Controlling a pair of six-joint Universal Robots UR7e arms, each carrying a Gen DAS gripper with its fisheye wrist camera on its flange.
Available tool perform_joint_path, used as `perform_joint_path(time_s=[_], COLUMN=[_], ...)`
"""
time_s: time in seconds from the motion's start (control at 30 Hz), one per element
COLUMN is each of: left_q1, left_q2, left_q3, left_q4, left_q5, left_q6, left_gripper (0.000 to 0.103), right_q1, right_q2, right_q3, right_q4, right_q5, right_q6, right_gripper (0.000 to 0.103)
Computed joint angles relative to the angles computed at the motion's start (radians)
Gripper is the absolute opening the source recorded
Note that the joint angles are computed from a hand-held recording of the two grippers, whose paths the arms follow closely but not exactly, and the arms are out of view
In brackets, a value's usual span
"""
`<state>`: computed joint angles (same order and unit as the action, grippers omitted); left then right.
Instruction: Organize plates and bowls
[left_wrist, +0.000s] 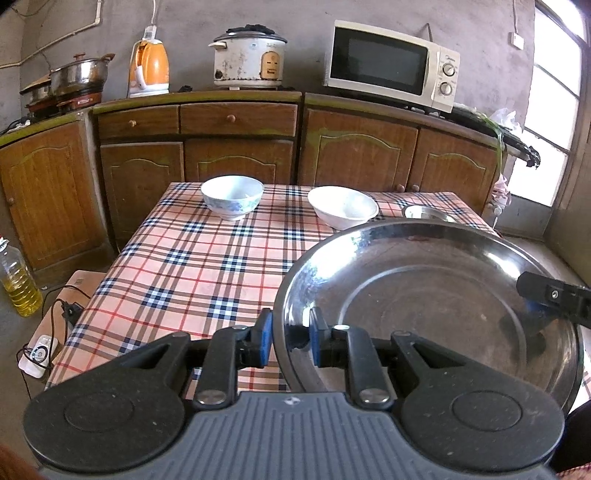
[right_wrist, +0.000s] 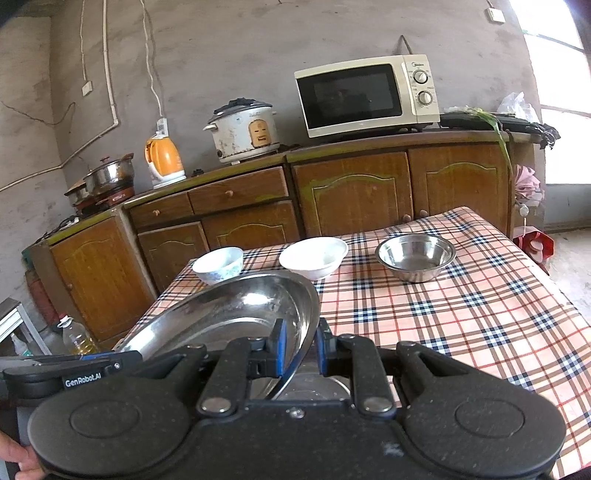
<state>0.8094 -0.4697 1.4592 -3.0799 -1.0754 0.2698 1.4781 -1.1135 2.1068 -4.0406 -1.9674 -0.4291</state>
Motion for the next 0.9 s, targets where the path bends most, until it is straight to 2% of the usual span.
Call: perform_joint_path(time_s=[0.9], left_q1=[-0.009], left_q2=[0.052], left_q3=[-0.043], left_q4=[0.068], left_q5=[-0.013], left_q6=[0.018], left_gripper=[0.021], right_q1=[-0.054], right_q2=[-0.014], right_q3=[0.007], right_q4=[0.004], right_q5=[-0.023], right_q6=[0.042], right_gripper=[0.022])
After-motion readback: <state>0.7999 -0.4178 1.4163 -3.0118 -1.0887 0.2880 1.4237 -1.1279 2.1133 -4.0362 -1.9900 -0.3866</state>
